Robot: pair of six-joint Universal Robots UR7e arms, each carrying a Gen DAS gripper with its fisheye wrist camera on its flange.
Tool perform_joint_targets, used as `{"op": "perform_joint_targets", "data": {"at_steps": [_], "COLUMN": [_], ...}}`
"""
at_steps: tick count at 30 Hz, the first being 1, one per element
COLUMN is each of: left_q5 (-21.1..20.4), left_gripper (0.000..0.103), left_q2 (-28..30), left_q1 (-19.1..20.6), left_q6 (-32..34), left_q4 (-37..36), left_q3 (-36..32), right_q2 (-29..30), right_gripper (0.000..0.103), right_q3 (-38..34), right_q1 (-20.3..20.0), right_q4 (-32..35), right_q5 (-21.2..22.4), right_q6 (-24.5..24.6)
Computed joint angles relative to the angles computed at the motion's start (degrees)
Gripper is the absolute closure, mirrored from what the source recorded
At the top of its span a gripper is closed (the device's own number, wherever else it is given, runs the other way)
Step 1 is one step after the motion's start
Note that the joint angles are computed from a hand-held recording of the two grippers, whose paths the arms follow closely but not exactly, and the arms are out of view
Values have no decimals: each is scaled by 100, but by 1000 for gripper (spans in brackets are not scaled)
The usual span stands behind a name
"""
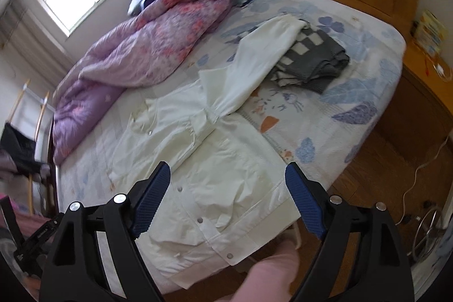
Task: Fold large clothes
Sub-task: 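Move the right tool to the other sleeve cuff near the grey blanket, then grasp the other sleeve cuff with the right tool and lift it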
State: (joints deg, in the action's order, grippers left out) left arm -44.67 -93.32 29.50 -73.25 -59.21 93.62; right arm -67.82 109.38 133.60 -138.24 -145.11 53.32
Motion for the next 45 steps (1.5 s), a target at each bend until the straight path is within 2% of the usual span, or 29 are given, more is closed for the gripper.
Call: {"op": "perform_joint_targets", "data": {"at_steps": [5,10,12,15,18,20,23,25,27,30,33,37,42,44,45], "left_q5": [145,127,65,125,215,179,-117,-313,-292,-111,-154,-236,-406,-556,-623], "left_gripper": [31,31,31,31,31,31,31,31,31,31,31,31,31,31,31], "left_q2": [391,1020,1347,1839,2434,2908,3562,3884,4185,4814,5187,5649,5792,5857,5874], "left_q1": [130,304,409,552,691,846,1112,1248,1299,1344,1428,1544,1679,1775,1821], "left_q6": [627,1098,1157,999,746,695,111,-170,-195,-61,58,78,249,251,233], "left_q4": [-943,-1552,-1849,-2173,-2004,-2027,-1764,-1962,-2063,-1501,-1405,-1346,-1742,-1787,-1812], "left_q3": [-29,-261,-398,-619,-1068,-1479,-2255,-2626,-2972,-3774,-4177,-4598,-4497,-4473,-4444], "right_q2": [-319,-565,-695,-891,-1077,-1168,-1149,-1080,-969,-671,-347,148,668,854,915], "right_gripper": [23,23,23,23,23,23,23,23,23,23,23,30,30,30,32], "right_q3": [164,243,249,212,-21,-194,-656,-948,-1250,-1791,-2300,-2945,-3484,-3699,-3747], "right_q1": [-161,-565,-849,-1334,-1931,-2328,-2936,-3316,-3669,-4163,-4536,-5013,-5425,-5512,-5581], "right_q4": [-56,-522,-747,-1053,-1042,-1124,-945,-902,-826,-763,-706,-695,-706,-541,-538], "right_q5": [-169,-43,106,454,841,1189,1656,2004,2367,2884,3359,4236,4976,4964,5106], "right_q6": [145,-320,-663,-1273,-1777,-2176,-2727,-2981,-3096,-3322,-3370,-3196,-2721,-2543,-2488]}}
